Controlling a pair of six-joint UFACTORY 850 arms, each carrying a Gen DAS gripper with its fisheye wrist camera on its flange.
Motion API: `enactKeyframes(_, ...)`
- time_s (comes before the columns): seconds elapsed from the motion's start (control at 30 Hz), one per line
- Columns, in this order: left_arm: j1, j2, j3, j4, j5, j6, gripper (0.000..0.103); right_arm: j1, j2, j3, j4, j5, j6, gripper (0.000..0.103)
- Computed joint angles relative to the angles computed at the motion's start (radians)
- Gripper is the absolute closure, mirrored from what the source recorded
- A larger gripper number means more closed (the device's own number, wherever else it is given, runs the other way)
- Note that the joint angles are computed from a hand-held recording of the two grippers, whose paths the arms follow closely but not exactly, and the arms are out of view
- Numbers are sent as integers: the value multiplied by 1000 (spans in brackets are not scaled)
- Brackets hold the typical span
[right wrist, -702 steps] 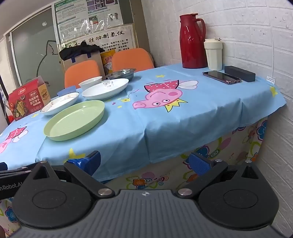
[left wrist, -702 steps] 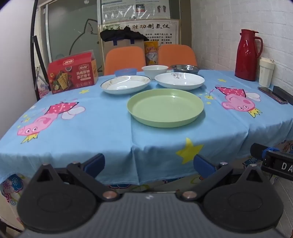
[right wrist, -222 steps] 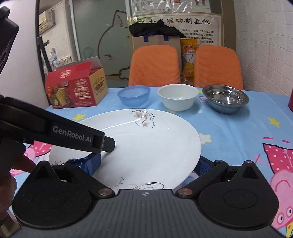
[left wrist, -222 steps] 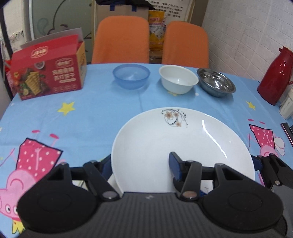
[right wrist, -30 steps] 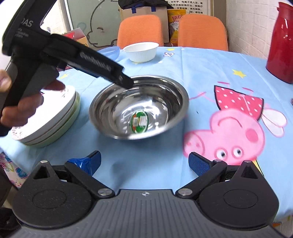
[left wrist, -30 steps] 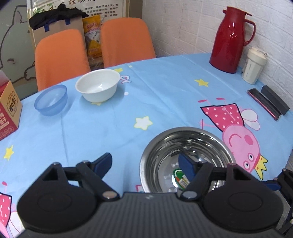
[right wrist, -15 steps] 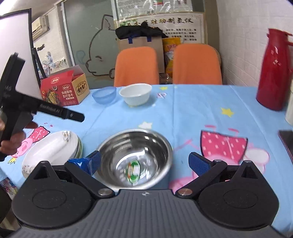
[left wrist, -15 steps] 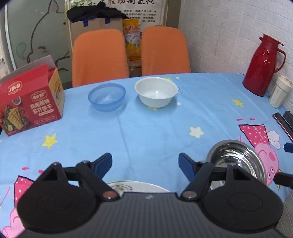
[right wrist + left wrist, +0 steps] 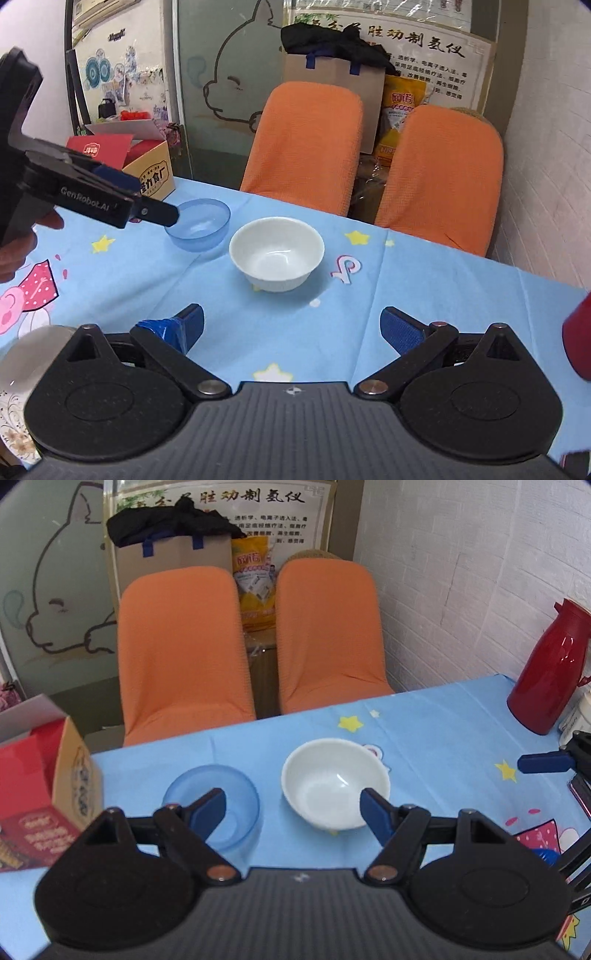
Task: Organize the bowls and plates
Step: 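Move the left gripper to the white ceramic bowl and grasp its rim, then carry the white bowl into the steel bowl and open the left gripper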
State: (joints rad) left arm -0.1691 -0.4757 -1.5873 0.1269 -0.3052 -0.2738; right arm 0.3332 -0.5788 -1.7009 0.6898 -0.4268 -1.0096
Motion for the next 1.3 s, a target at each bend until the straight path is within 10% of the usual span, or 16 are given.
enactKeyframes(0.47,20,-431,-550,-236,-249,306,30,27,-294,-334,-200,-165,132,14)
enactKeyframes(1.1,28,-496,-600,-274,-270,272,33,54,-424,-479,-183,-150,190,15)
enactKeyframes(1.3,34,-506,-608,-321,-300,304,57,54,-433,-475,-96,-100,126,18)
